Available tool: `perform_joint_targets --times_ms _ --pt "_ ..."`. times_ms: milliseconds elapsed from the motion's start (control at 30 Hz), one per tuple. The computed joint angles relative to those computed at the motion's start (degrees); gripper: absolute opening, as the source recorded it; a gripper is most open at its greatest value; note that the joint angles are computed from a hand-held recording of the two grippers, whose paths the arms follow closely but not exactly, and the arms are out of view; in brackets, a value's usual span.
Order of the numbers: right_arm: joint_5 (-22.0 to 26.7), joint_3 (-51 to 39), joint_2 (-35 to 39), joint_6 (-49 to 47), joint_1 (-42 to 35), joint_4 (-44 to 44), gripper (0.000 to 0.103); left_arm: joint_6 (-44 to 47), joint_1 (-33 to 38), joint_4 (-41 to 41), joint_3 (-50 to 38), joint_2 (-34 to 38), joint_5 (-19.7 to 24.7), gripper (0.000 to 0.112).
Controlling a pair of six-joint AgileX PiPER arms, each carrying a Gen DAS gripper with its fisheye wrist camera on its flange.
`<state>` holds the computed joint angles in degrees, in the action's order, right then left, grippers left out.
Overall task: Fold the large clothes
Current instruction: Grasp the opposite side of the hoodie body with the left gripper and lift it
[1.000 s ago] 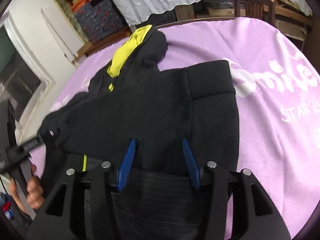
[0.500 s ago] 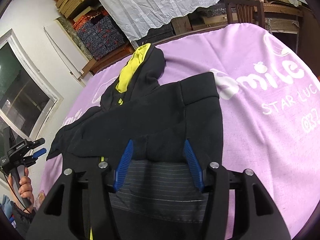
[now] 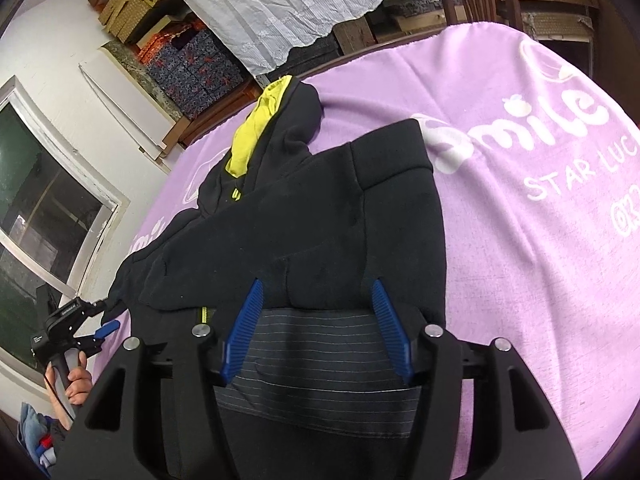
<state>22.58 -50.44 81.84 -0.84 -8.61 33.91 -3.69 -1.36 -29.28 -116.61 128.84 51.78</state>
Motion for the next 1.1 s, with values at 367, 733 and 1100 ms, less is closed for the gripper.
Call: perform_joint_targets --times_ms 367,733,1100 --pt "-0.19 0.03 0.6 -0.78 -0.22 0.67 0.056 0.37 5.54 -9.51 4.2 -0.31 -9.63 0.064" --pt "-0.36 0.2 0.57 -0.9 -0.14 0.97 0.056 -0.1 6.11 -10.1 1.79 1.38 -10.22 0.033" --pt "-0.22 0.31 0.09 -2.56 -0.91 2.81 0.056 0.46 2.72 0.41 4.12 -3.11 -13.96 0.01"
